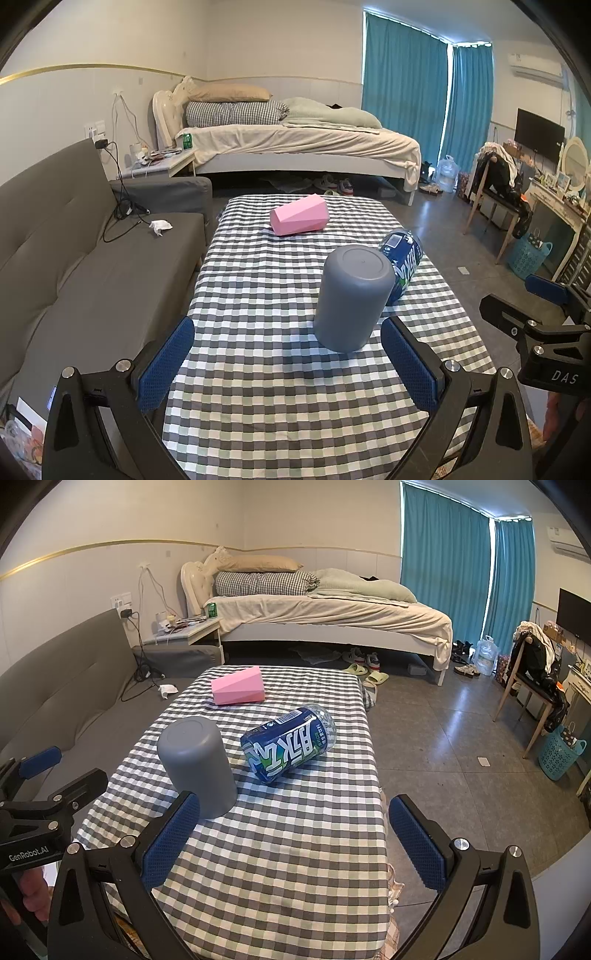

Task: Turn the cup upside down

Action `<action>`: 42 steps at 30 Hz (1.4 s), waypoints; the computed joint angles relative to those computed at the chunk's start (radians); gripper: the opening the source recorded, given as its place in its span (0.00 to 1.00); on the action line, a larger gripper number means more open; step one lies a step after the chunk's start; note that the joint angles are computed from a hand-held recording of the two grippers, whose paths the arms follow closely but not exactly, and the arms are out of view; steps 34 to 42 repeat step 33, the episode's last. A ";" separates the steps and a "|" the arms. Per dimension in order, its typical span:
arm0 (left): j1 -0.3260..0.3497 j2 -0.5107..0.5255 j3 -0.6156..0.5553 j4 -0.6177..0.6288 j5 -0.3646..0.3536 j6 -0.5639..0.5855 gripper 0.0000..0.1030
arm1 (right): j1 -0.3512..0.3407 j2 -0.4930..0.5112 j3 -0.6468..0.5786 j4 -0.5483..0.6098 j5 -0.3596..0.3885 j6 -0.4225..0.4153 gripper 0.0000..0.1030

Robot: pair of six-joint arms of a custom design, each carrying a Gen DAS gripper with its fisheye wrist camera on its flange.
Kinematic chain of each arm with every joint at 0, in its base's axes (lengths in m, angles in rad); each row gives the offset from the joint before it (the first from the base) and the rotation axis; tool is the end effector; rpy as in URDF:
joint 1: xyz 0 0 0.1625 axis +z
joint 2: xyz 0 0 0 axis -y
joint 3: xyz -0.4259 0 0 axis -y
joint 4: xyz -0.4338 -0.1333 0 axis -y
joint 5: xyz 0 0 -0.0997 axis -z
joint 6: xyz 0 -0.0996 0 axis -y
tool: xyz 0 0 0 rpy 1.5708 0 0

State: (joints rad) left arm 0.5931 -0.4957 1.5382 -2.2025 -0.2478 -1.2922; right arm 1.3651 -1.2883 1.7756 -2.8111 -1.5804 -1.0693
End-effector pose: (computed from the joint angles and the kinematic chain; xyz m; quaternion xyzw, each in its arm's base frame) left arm -0.4312 -0.5679 -0.0718 0.0028 0.7826 -0.4772 0.3998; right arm -0.0018 -0.6564 0.3639 0.3876 -0.8453 0.2928 0.2224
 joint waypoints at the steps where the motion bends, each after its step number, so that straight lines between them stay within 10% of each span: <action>1: 0.000 0.000 0.000 0.000 0.001 -0.001 1.00 | 0.000 0.000 0.000 -0.001 0.000 0.000 1.00; 42: 0.000 0.004 0.004 -0.098 -0.005 0.091 1.00 | 0.000 -0.002 0.000 0.015 -0.007 -0.004 1.00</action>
